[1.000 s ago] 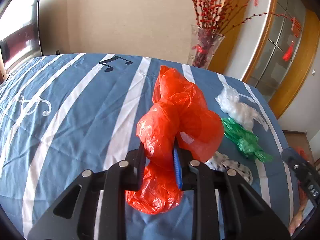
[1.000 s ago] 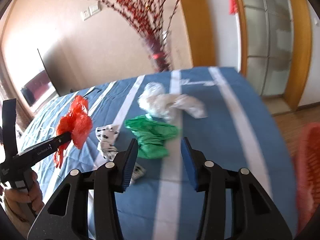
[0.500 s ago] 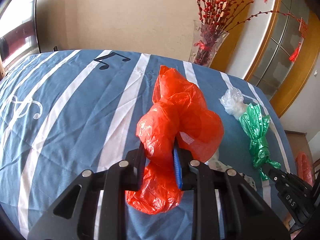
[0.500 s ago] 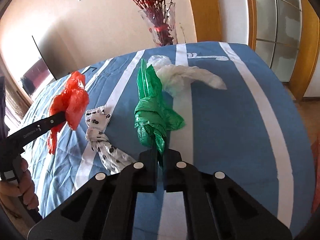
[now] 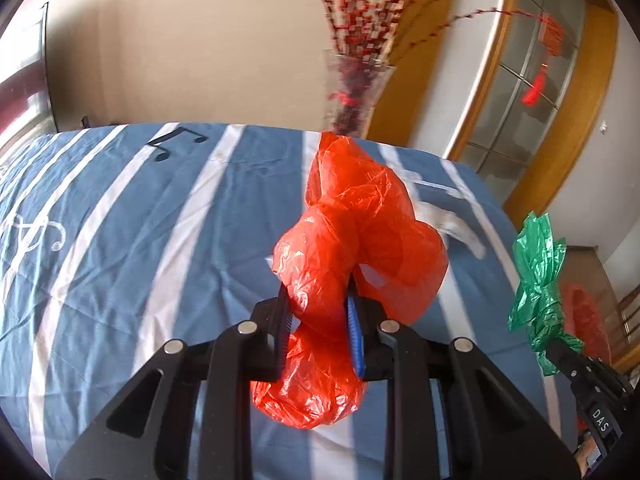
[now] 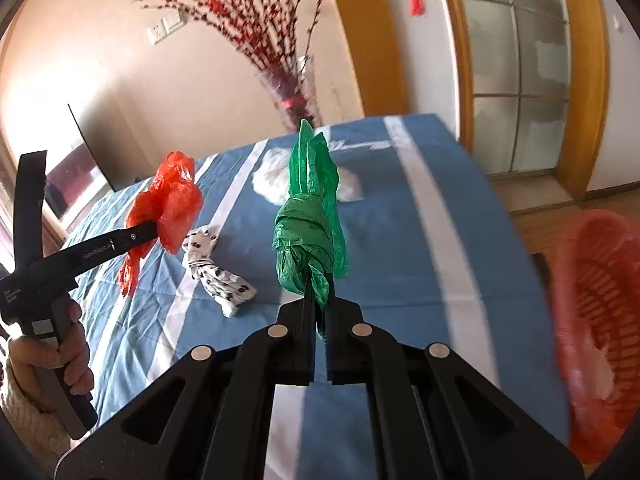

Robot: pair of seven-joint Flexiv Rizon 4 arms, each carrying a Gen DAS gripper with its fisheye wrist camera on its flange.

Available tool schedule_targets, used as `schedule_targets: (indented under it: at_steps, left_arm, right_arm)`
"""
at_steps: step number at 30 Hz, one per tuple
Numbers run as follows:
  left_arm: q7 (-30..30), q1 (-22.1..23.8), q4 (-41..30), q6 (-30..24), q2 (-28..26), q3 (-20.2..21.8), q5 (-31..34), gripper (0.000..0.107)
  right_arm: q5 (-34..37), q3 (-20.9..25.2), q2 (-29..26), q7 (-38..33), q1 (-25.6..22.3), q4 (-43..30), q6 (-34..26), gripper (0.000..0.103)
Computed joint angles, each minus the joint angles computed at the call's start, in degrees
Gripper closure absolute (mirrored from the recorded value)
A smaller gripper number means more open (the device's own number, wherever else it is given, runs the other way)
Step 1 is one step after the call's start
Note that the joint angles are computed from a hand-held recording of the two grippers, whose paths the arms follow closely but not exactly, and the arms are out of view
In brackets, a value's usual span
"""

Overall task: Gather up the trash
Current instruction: 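Carry red and green bags over the wastebasket and open both tools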

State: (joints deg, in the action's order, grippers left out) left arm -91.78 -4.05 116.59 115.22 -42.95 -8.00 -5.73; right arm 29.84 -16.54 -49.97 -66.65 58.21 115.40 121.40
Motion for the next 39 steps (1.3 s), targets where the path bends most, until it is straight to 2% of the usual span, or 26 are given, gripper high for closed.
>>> schedule_targets:
  at_steps: [4,15,27,33,39]
  left_arm:
    - [0.4,-2.1,-0.4,-0.1,0.2,-0.5,0.1,0.082]
    - [1.5,-7.3,-2.9,-1.9,-0.8,-2.6,0.5,0.082]
    - [3.7,-12.9,-6.6,-5.0,-2.6,-3.2,-0.3,0.082]
    - [4.5,-14.3,-8.3,-6.8,-3.7,-4.2,-0.5,0.082]
    - [5.0,-15.4,-9.5,-8.1,-4.8,-5.6,-0.3,0.082]
  right_arm:
    - [3.3,-0.5,1.5,-0.6,1.1,3.5,2.7,0.099]
    - [12.4,2.5,3.3,-3.5,-1.0,8.1,8.1,0.099]
    - [20.2,8.7,4.1,-7.1,-6.6,11.7,14.6,0.099]
    - [26.1,9.2,4.1,-11.3,-7.1,11.3,14.7,0.099]
    - [28.5,12.4,3.7,-12.2,-10.6,11.7,16.7,0.099]
